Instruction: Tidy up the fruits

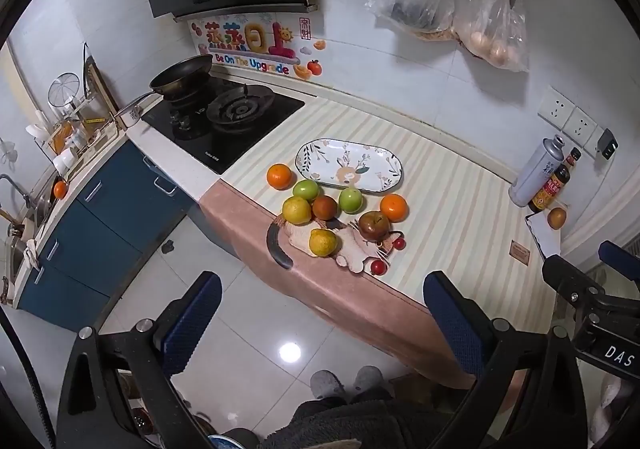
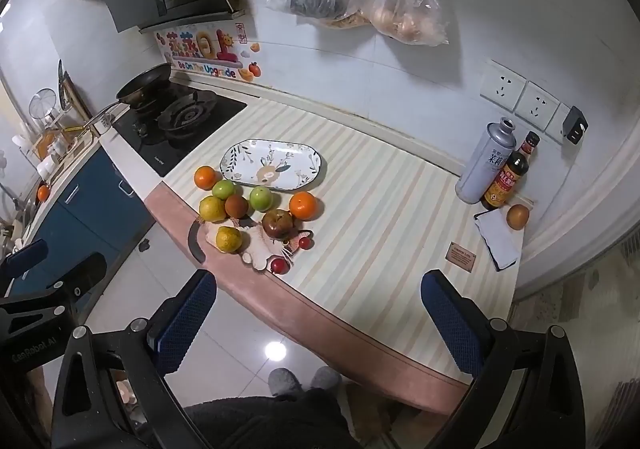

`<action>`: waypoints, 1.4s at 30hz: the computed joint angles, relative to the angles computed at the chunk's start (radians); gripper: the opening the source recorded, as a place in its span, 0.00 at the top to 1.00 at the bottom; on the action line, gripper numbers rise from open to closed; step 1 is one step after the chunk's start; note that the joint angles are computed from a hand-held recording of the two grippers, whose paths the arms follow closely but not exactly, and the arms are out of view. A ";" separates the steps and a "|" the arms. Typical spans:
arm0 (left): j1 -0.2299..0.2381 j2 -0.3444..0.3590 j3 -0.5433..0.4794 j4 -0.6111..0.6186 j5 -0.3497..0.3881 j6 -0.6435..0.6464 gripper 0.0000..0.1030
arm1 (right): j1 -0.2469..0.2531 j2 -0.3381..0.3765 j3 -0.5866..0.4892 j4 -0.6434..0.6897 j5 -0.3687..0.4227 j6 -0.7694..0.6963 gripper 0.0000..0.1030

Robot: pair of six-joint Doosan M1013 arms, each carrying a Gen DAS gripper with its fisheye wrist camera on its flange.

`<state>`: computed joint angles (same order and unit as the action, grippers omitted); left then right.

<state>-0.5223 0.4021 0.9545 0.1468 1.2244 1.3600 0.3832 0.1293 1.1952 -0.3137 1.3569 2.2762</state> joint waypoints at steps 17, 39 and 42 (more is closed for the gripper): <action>0.007 0.007 -0.012 -0.013 0.007 0.007 0.00 | -0.005 0.007 -0.009 0.003 0.005 -0.009 0.00; 0.003 0.026 -0.056 -0.011 0.021 0.004 0.00 | -0.008 0.005 -0.017 -0.006 0.004 -0.019 0.00; 0.003 0.026 -0.057 -0.012 0.021 0.004 0.00 | -0.004 0.002 -0.015 -0.010 0.002 -0.018 0.00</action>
<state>-0.5189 0.4284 0.8975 0.1347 1.2453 1.3641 0.3788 0.1308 1.1798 -0.3236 1.3590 2.2584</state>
